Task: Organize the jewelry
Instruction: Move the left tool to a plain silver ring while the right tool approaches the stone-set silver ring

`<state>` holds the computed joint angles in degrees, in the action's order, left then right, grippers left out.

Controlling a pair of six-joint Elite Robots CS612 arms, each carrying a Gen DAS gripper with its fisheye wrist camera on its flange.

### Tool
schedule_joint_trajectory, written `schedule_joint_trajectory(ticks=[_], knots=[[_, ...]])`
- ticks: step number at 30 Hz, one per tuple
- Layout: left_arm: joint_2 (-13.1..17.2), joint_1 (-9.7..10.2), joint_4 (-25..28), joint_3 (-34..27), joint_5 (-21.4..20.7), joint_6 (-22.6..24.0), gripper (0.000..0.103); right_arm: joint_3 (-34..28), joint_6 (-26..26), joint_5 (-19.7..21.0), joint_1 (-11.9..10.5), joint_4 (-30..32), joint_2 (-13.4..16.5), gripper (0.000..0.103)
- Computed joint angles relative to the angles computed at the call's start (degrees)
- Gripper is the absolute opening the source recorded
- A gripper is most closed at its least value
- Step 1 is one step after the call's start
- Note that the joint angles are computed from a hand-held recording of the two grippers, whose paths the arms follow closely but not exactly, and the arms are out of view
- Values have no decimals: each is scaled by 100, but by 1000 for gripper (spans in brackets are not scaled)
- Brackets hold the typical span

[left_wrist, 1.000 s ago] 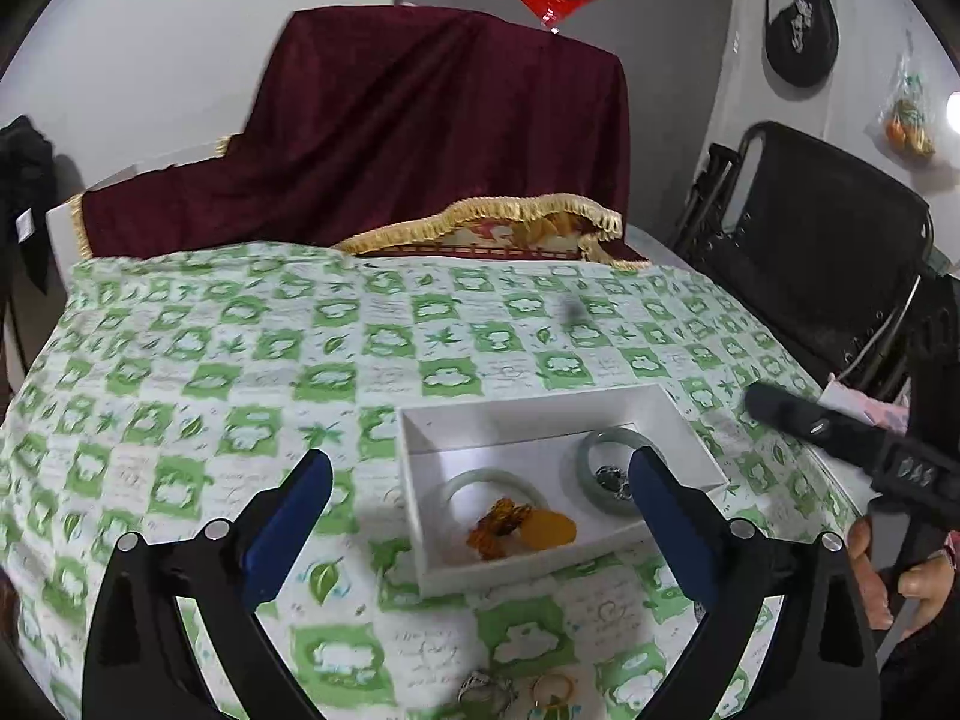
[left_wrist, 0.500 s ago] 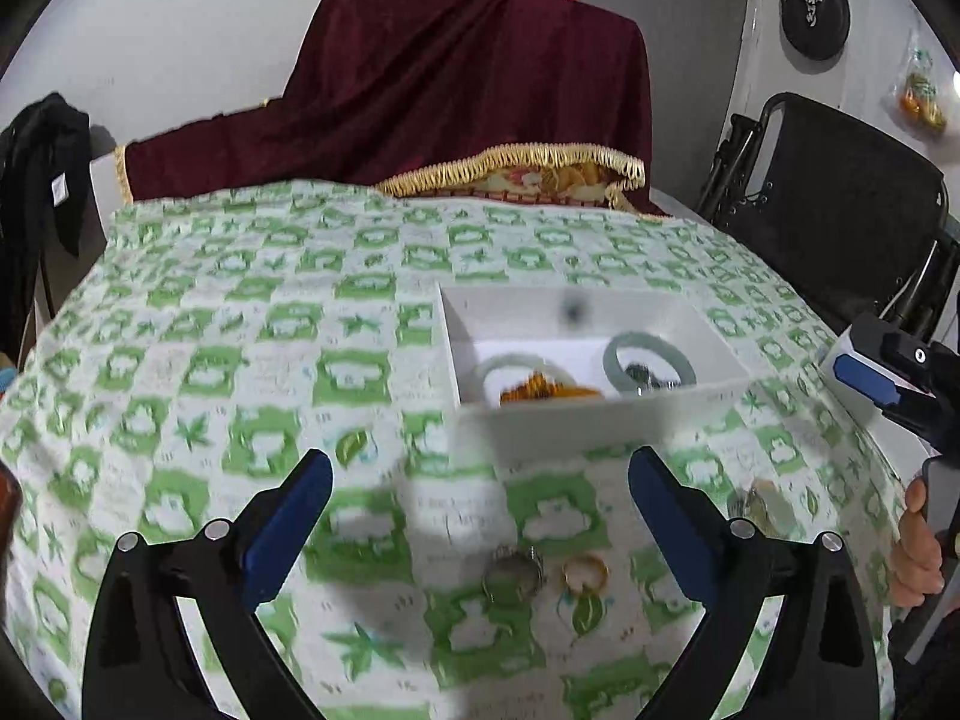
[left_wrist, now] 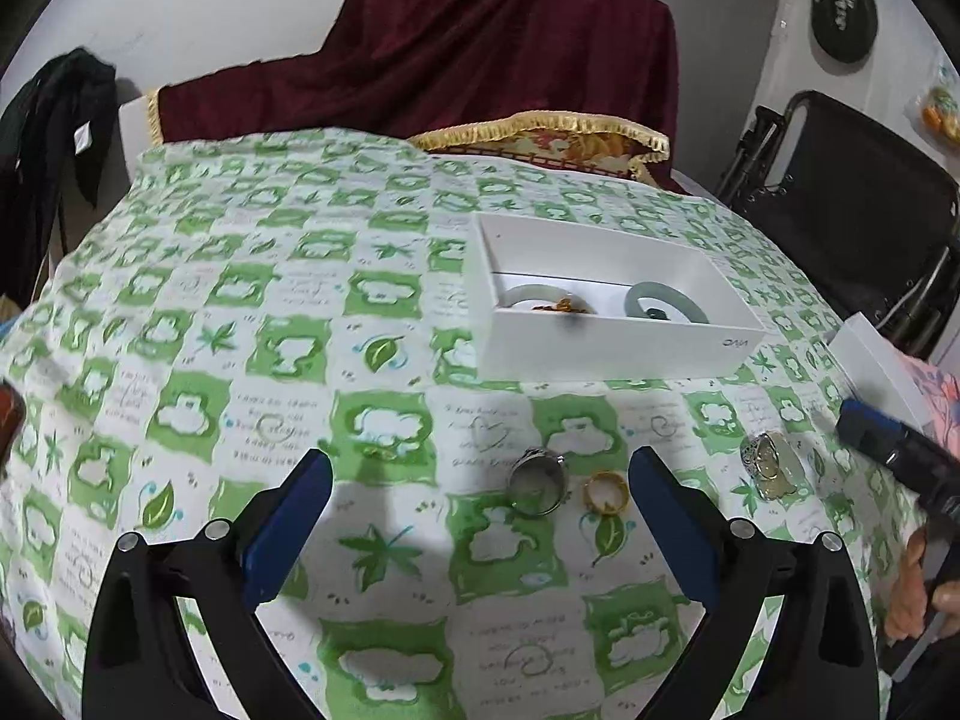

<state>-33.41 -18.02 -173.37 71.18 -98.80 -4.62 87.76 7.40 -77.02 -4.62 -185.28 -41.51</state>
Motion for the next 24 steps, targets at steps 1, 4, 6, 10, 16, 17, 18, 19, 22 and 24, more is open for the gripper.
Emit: schedule_joint_trajectory(ticks=[1,4,6,10,16,17,18,19,22,24], knots=[[-1,8,3,0,-15,-48,99,-1,-130,-133,27,115,-7,58],[5,53,-7,-9,-116,-251,99,-58,-332,-341,77,449,7,54],[14,73,12,-29,-174,-347,99,-70,-383,-302,79,508,12,53],[38,105,95,-81,-268,-496,99,-92,-492,-378,106,573,14,53],[60,131,214,-136,-349,-567,99,-259,-645,-722,190,789,70,53],[58,130,228,-135,-351,-553,99,-292,-679,-782,204,827,83,53],[56,129,236,-135,-352,-537,99,-360,-738,-941,240,911,110,53],[53,125,243,-131,-362,-502,99,-433,-787,-1106,275,1016,137,53],[40,99,255,-110,-334,-390,99,-561,-1034,-1195,349,1191,191,52],[33,82,274,-103,-269,-329,99,-568,-1420,-1010,390,1187,196,50]])
